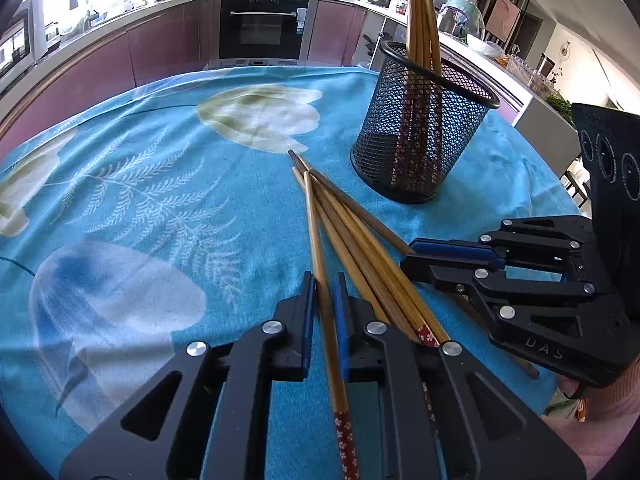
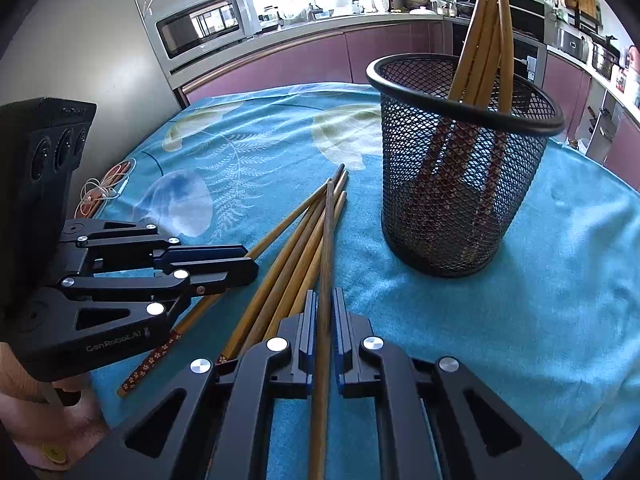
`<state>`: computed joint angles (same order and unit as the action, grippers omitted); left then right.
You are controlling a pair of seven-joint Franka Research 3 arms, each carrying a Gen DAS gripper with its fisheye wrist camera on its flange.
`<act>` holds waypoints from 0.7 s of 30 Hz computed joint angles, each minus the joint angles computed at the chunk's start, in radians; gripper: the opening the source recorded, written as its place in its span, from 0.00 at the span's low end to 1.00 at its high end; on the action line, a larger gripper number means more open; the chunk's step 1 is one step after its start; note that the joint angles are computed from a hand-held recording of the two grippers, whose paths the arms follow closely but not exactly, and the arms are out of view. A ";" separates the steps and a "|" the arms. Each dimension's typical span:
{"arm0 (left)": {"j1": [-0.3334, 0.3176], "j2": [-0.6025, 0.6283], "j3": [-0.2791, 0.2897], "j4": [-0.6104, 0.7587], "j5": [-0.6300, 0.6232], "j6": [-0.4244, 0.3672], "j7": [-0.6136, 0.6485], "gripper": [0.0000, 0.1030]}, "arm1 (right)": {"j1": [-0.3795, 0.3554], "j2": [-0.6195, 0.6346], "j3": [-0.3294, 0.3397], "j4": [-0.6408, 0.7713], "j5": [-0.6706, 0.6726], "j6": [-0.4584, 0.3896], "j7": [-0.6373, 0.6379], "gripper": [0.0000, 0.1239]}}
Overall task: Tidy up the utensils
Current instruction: 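Lower the right tool onto a wooden chopstick and close its fingers, then lift the chopstick upright with the right tool over the mesh cup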
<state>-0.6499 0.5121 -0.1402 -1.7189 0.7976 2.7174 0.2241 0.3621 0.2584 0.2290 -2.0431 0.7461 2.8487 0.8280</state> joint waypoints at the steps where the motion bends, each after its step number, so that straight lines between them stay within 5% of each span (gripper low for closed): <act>1: -0.003 0.001 0.003 0.002 0.003 -0.003 -0.005 0.10 | -0.004 -0.002 0.003 -0.002 0.011 0.003 -0.007 0.05; 21: -0.004 -0.116 0.035 -0.104 0.236 0.141 -0.269 0.07 | 0.001 -0.151 -0.018 -0.069 0.391 -0.026 -0.337 0.05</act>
<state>-0.6543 0.3963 -0.1056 -1.8229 1.0333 2.8579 -0.0452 0.3635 0.1076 0.2107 -2.1117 1.1375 2.8231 0.4907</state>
